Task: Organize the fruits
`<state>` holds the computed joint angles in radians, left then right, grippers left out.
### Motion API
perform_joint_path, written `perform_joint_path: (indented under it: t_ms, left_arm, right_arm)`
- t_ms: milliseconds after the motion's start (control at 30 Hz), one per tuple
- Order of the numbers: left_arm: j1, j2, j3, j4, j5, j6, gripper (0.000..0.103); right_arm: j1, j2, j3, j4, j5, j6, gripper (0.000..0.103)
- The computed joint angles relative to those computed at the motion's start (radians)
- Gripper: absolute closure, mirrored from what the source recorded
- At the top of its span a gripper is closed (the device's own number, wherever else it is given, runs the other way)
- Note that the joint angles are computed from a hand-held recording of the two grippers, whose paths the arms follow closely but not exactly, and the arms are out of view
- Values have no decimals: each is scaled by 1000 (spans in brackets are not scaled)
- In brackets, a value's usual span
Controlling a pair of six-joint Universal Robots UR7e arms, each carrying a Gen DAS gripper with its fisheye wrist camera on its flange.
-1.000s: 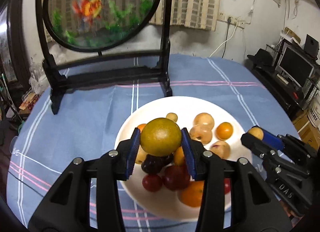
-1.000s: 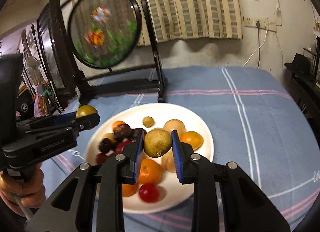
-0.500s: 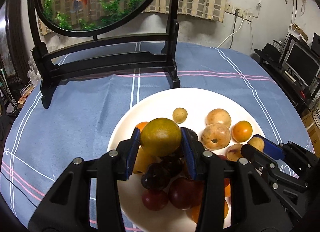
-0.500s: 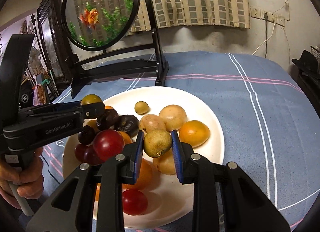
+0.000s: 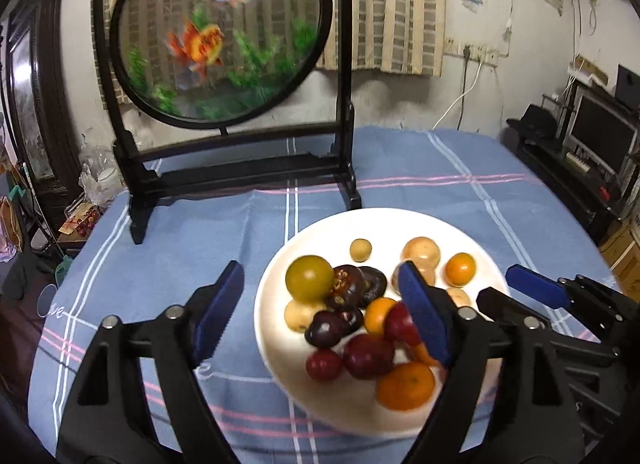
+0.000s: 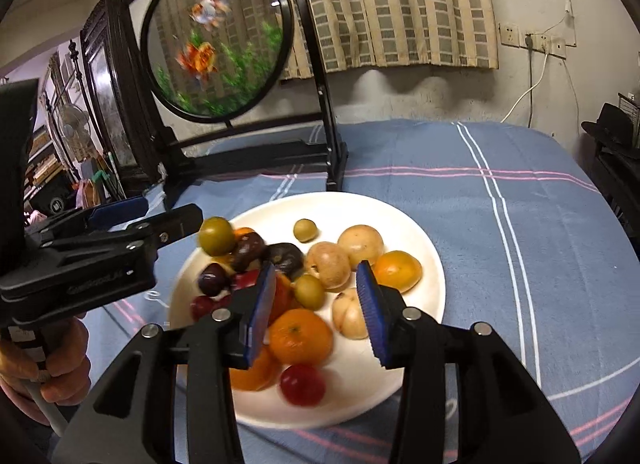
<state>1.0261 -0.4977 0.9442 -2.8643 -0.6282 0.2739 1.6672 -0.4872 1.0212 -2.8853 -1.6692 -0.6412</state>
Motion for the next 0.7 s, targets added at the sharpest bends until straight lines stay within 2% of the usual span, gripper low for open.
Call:
perform_joint_path:
  t_ms: [100,133,267,467,533,600,700]
  left_arm:
    - [-30,-58,104,-86,14,17,13]
    - [-43,-81,147,-118,25,22,11]
    - [-84,-160,296,-197,46,20,6]
    - [-136,-264,504,-239,94,-44,6]
    - [-148,-298,564,-240,95,-84,6]
    - [-163,-335,637,-242,102,-128,6]
    - [-187,-383,737,-212,116,-186,5]
  right_arm:
    - [11,-52,84,-49,-2,2,59]
    - [15,-68,113,-69,-4,2,47]
    - [29,-142,245,-145,-11,-12,46]
    - [46,-232,425,-244,-47,-38,45]
    - [52,-256,482,-286,-74,-47,33]
    - [53,-285,555,-347,-96,-58,29]
    - [46,-325,644,-385,-104,-63,29]
